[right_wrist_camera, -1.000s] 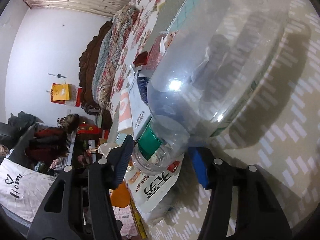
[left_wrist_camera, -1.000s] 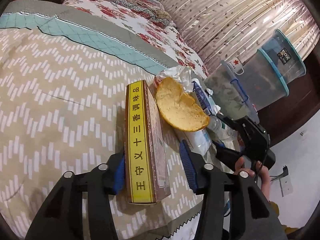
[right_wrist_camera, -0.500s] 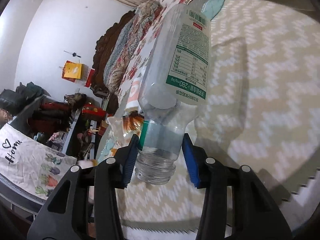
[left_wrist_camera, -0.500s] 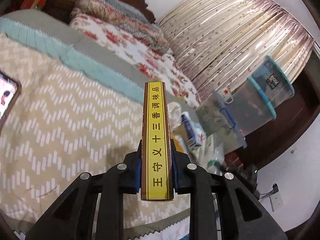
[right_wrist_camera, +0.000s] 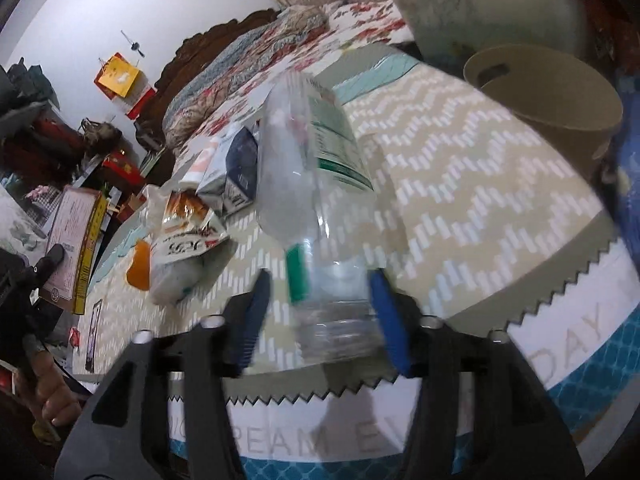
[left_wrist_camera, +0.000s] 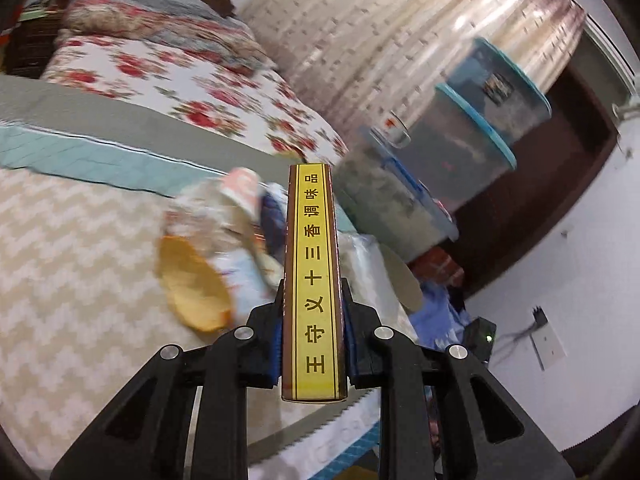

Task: Collect trash
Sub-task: 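Carry the spice box and bottle to the bin and release both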

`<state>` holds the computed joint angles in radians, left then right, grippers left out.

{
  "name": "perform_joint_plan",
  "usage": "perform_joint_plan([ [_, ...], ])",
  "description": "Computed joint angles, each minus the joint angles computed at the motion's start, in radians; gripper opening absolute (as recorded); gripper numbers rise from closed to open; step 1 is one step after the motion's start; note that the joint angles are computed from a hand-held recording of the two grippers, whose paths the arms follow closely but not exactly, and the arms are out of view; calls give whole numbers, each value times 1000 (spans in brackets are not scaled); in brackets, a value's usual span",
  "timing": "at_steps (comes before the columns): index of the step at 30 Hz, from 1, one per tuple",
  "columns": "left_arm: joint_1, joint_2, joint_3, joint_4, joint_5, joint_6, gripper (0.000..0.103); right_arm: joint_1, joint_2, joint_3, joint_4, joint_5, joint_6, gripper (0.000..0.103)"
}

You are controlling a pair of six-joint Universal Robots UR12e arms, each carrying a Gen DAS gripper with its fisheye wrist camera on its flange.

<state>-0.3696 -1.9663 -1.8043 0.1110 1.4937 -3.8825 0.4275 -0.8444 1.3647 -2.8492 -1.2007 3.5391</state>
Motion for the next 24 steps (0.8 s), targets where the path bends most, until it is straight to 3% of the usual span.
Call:
perform_joint_plan([
  [3,-2,-33,55,-40,-49,15,21,-4,14,-18,25,8,-23,58],
  [5,-1,-56,90,-69,-77,20,21,-11,24,-27,23,39,-16,45],
  [10,-5,-105,175,-141,-132,51,21,-41,33,11,-109,120,110,43],
  [18,-27,-252,424,-304,-253,149,21,-81,16,85,-297,62,303,43],
  [24,-47,-414,713,-489,-342,209,21,-121,12,118,-422,4,464,43],
])
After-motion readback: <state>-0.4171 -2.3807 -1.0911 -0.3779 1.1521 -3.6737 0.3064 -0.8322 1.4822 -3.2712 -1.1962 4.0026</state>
